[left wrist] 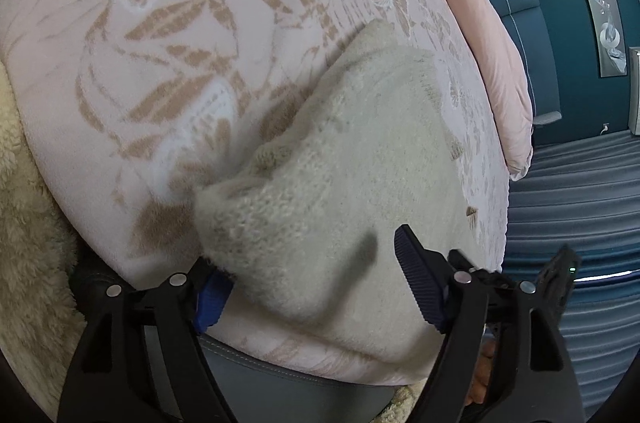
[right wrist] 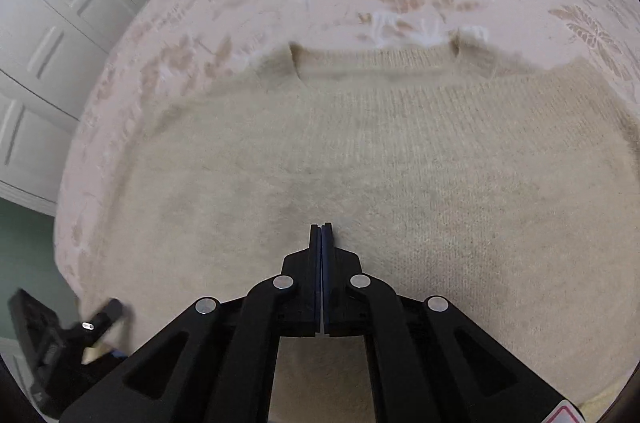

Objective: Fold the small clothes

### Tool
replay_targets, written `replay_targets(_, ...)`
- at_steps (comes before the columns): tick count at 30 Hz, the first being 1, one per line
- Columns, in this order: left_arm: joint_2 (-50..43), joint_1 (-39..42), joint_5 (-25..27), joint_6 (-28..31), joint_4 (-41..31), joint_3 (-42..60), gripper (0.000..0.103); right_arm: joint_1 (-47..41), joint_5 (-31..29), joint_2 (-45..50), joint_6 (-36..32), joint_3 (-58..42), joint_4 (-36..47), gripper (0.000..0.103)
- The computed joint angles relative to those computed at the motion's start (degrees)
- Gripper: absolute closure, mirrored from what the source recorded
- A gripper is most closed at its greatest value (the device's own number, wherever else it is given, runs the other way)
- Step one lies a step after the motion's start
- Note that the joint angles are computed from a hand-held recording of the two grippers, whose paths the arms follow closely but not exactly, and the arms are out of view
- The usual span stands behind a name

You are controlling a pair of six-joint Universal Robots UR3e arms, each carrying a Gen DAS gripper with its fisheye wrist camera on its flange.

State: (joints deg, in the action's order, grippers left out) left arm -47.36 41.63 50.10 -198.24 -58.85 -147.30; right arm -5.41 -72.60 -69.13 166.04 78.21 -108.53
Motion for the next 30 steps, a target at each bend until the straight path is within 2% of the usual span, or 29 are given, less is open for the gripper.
replay_targets(2,-4.27,-3.53,2.3,-3.28,7.02,0.87,0.033,-0.28,1.45,0.32,-0.1,4.48,-6.57,0.103)
replay_targets(4,-9.34,-5.61,1.28,-0.8,9.26,3.89,0.087,-0.72,2.29,0.43,1.44,3.93,-5.92,0.103)
replay_targets(6,-10.94,-6.85,0.66,-0.49,9.03,7.29,0.086,-1.44,3.54,0.21,1.01,3.88,-5.13,0.103)
replay_targets(8,-12.16,-9.84,0.42,-2.75,10.78,11.87,0.088,-3.88,7.12,-1.49,-0.9,5.83,-4.72,0.103)
replay_targets(10,-16.77,-17.25,4.34,-5.65,14.28,19.76,0.088,-8.35,12.77,-4.57,-1.84,8.53,-2.03,0.101)
replay_targets(11,-19.69,-21.69,6.65,-6.63,15.72,24.63,0.088,-10.9,15.6,-6.37,-2.63,9.78,0.08,0.096)
replay_targets(13,-25.81,-31.35,12.37,-7.69,17.48,34.86,0.088,-16.15,18.74,-11.41,-6.5,12.65,4.32,0.092)
replay_targets(17,-41.79,-50.96,21.78,-7.61,18.31,56.22,0.088,-30.64,23.08,-21.88,-20.6,15.72,16.2,0.09)
replay_targets(21,-60.15,-64.17,27.03,-7.74,12.78,75.05,0.085,-46.76,25.31,-25.18,-32.48,13.5,28.98,0.071)
replay_targets(22,-63.52,-66.16,28.05,-8.18,11.94,77.38,0.08,-49.87,25.17,-25.06,-34.8,12.82,31.07,0.07)
replay_targets(24,-67.56,-68.8,29.38,-9.23,10.42,78.94,0.079,-54.42,24.25,-24.15,-37.46,11.34,34.1,0.067)
replay_targets(25,-67.22,-69.23,29.06,-10.24,11.12,76.82,0.08,-56.29,24.01,-23.74,-38.94,10.46,36.18,0.066)
replay_targets(26,-65.34,-69.12,27.64,-10.41,13.87,72.53,0.078,-57.9,24.08,-23.44,-40.73,9.52,38.59,0.059)
replay_targets(27,-62.99,-68.98,26.88,-9.76,16.01,68.46,0.065,-59.5,24.38,-23.24,-42.81,8.48,41.35,0.05)
replay_targets(28,-60.25,-69.38,28.32,-8.53,17.04,64.66,0.047,-60.7,24.8,-23.19,-44.75,7.68,43.94,0.045)
replay_targets(30,-54.71,-71.21,35.02,-5.74,19.0,57.1,0.029,-61.81,25.84,-22.35,-48.22,5.55,49.6,0.032)
